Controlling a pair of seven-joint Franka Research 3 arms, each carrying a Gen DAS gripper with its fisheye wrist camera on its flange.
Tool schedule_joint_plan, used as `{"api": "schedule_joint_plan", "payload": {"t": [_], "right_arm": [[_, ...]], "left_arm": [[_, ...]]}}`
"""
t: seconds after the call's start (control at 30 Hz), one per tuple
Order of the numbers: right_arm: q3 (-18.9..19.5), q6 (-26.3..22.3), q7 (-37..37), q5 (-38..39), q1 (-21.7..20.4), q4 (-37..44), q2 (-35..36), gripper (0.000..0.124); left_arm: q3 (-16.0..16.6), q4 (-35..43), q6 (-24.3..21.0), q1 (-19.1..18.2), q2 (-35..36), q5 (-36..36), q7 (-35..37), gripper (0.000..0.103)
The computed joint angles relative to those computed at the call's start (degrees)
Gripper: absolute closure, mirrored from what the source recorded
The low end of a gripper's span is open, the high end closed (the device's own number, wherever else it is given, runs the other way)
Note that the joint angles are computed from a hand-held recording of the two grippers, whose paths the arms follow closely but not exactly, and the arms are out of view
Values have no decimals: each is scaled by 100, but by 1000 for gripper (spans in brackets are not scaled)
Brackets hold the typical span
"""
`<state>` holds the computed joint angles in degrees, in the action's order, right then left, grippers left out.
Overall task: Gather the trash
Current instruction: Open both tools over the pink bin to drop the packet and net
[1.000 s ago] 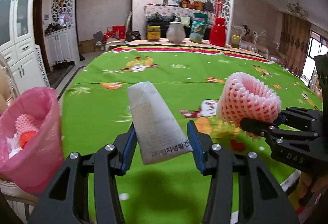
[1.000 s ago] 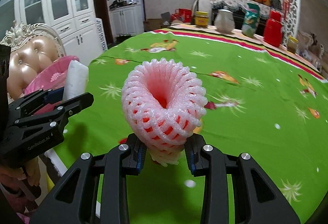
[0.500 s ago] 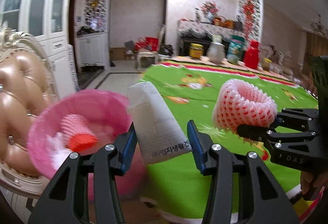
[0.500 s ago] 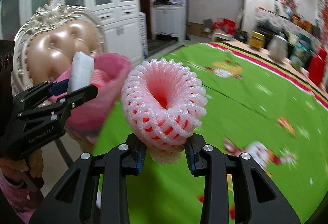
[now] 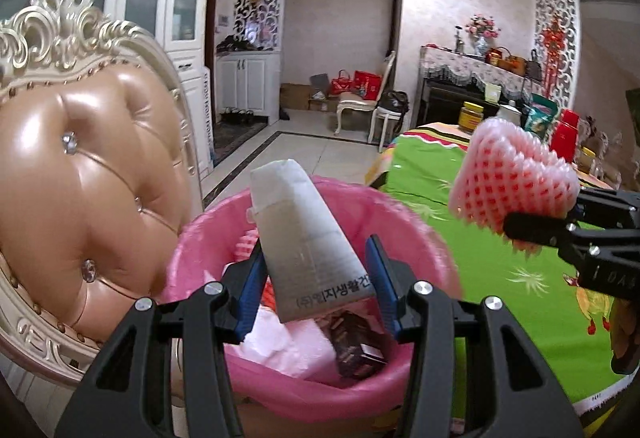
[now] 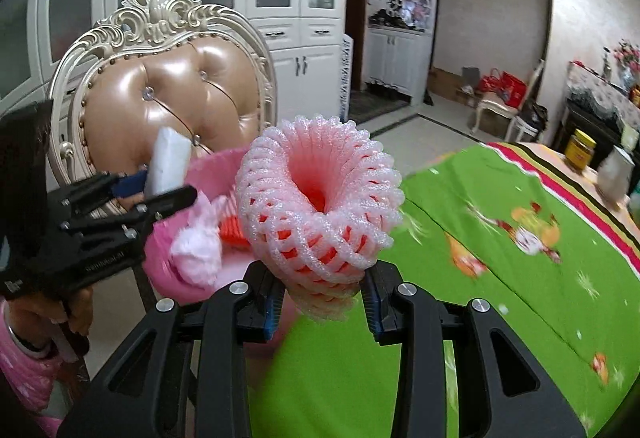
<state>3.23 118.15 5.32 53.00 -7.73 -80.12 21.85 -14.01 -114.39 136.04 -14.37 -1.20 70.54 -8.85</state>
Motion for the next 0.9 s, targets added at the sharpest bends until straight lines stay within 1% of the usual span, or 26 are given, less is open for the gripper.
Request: {"api": "schedule_joint_plan", "payload": {"t": [0.13, 0.23, 0.3, 0.67, 0.9], "right_arm": [[89, -38, 104, -77, 132, 194, 127, 90], [138, -94, 224, -154, 207, 388, 264, 90], [167, -29, 237, -194, 250, 428, 315, 90], [247, 66, 398, -358, 326, 549, 475, 89], [305, 92, 469, -408, 360, 684, 603, 85]], "left_arm": [[59, -26, 75, 74, 4, 0, -25, 56], [83, 30, 7, 107, 84, -37, 64, 56], [116, 55, 26, 126, 139, -85, 85, 56], [206, 12, 160, 164, 213, -112, 82, 56], [215, 21, 126, 169, 252, -121, 51, 54]]}}
